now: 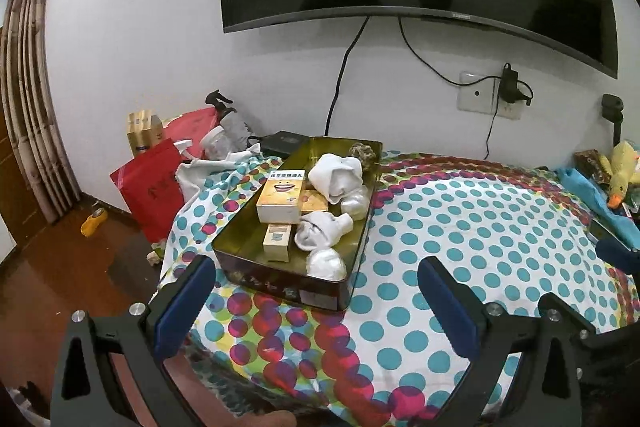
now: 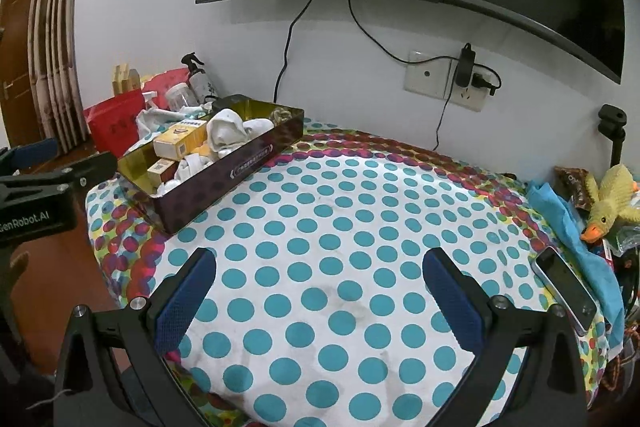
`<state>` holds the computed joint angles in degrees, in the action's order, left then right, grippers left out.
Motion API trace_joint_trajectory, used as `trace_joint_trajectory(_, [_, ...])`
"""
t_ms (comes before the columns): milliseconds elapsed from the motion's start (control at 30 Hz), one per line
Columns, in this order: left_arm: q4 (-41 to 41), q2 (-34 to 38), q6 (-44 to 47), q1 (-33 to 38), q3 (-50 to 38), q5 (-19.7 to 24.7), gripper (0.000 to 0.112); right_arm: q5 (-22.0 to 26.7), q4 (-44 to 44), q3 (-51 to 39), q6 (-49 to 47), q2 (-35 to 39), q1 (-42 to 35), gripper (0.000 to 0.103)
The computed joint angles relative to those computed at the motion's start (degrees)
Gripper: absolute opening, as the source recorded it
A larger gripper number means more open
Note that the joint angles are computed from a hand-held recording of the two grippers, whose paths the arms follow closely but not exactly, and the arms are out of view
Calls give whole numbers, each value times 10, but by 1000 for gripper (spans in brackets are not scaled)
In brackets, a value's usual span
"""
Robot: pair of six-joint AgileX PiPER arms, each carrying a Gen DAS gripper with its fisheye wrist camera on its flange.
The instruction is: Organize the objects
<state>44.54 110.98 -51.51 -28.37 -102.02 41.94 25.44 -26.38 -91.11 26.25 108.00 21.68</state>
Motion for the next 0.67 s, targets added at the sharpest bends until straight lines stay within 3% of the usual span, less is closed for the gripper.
trace_joint_trajectory(167, [-28,-2,20,6,3,-13,103,-4,-11,8,8,2,-1,103])
trace_joint_trajectory(300, [49,-15,-49,-11,31,-4,103,-7,-19,11,11,3,1,103])
trace_joint_trajectory(367, [24,-16,-24,-8,29,-8,103,-4,-20,10,12,4,2,103])
trace_joint_trajectory(533, [57,-29,-44,-17,53,-23,103,-5,-44,12,26,4,7,103])
trace_joint_trajectory(667, [79,-19,-70,-18,46,3,103,-4,-51,12,30,4,11,103])
